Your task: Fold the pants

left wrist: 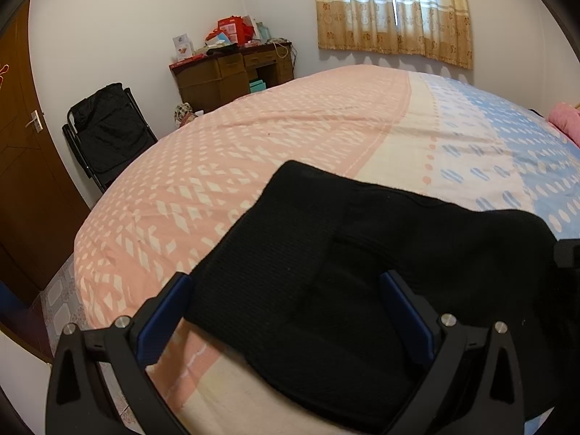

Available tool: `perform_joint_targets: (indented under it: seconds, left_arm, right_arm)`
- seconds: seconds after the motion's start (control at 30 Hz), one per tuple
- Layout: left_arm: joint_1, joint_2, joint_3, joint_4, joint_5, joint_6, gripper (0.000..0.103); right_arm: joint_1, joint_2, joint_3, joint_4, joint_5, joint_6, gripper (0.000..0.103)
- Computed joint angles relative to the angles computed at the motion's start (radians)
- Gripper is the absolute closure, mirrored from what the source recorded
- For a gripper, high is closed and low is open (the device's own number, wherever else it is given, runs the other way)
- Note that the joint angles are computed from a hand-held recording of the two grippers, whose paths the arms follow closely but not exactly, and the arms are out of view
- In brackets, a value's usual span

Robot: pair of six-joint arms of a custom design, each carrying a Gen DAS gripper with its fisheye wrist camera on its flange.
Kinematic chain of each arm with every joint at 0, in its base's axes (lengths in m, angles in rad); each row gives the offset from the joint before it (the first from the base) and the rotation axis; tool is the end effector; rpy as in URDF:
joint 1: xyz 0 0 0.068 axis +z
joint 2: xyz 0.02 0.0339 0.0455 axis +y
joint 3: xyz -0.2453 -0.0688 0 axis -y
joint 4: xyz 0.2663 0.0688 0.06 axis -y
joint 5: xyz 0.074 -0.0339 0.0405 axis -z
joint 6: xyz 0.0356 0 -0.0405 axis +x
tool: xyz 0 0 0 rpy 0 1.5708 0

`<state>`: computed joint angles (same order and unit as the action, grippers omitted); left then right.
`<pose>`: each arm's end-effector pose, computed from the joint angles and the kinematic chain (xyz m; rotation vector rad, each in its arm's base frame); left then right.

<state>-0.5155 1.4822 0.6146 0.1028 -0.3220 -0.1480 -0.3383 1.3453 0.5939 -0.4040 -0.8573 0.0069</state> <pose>0.2614 -0.1351 0.1189 0.2616 2.2726 0.0335 0.2353 -0.0543 0.1256 0.1861 2.4246 1.0069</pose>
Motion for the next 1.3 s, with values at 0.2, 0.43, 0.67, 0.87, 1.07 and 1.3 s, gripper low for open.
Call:
perform_joint_targets:
  seconds: [0.2,0.43,0.67,0.87,1.07,1.3]
  left_arm:
    - [-0.015,0.011,0.004,0.008,-0.020,-0.015,0.000]
    - [-0.013,0.009,0.005,0.003,-0.011,-0.009,0.000]
    - [-0.010,0.016,0.009,0.006,-0.009,-0.003,0.000]
    - [0.000,0.015,0.003,0.021,0.011,0.009,0.000]
    - [-0.007,0.016,0.001,0.022,0.001,-0.002,0.000]
    - [-0.017,0.022,0.020,-0.006,-0.016,-0.023,0.000]
  right_arm:
    - [0.045,0.102,0.039,0.052,-0.069,0.019,0.042]
    - [0.072,0.190,0.007,0.463,-0.102,0.378,0.044]
    - [-0.074,0.288,0.028,0.491,-0.200,0.407,0.075]
    - [-0.236,-0.027,-0.020,0.148,0.142,0.184,0.072]
    - [-0.827,-0.365,-0.016,-0.147,0.368,0.014,0.056]
    - [-1.183,0.063,0.338,-0.356,0.480,-0.225,0.045]
